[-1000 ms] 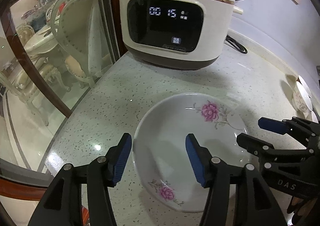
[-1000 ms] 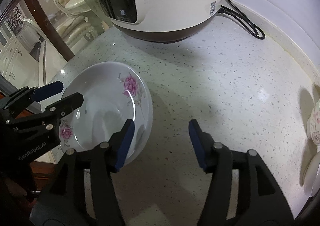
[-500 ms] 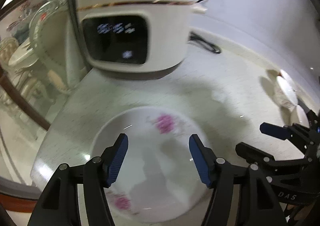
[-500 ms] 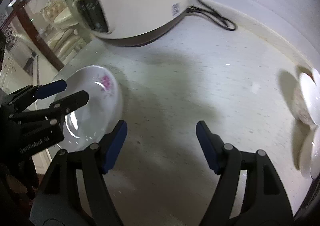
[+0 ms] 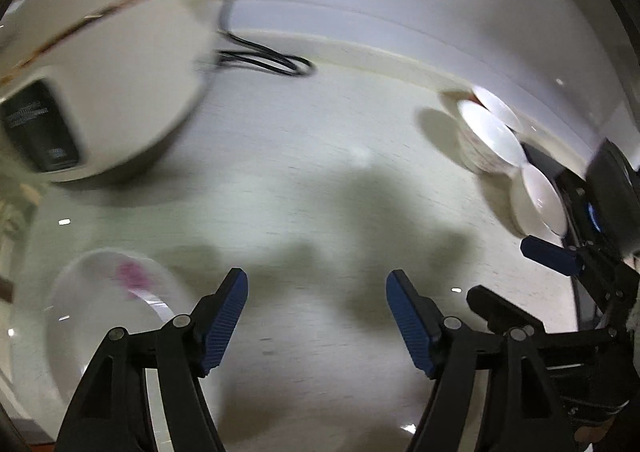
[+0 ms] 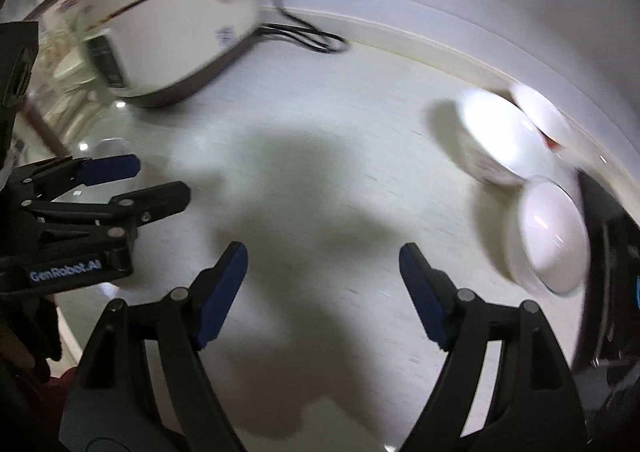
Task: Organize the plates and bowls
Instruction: 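Move both tools toward the large green-rimmed white bowl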
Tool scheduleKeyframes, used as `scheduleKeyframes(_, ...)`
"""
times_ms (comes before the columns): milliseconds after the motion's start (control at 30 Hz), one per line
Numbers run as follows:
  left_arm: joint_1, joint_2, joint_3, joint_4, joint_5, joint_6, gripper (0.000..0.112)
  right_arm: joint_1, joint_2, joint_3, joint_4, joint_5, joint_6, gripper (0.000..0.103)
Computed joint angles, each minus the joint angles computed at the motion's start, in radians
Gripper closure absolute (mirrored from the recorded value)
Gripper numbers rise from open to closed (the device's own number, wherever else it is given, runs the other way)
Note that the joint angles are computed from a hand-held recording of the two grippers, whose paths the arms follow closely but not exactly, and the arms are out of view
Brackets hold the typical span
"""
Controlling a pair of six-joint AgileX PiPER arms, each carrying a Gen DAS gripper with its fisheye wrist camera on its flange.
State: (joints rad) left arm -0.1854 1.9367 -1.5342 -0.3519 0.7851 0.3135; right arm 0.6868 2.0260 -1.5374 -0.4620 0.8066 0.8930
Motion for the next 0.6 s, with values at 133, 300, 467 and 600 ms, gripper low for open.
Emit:
scheduleKeyframes(133,-0.061,0.072,-0.105,-0.026,0.076,0.014,0.04,-0.042,-0.083,0.14,-0.021,-0.001,0.094,0.023)
scheduleKeyframes(300,-0.139,0.163,-0.257,-0.044,0.171,-0.005,0.04,-0.088,-0.177,0.282,-0.041,-0.001,0.172,0.023)
scheduleKeyframes(467,-0.184,0.277,-0.463,-0.08,0.296,-0.065,0.04,-0.14,-0.269,0.398,-0.047,0.006,0.214,0.023)
scheduleKeyframes(600,-0.195,0.346,-0.6,-0.122,0.376,-0.113,0.04,-0.186,-0.355,0.476,-0.049,-0.005,0.258,0.023)
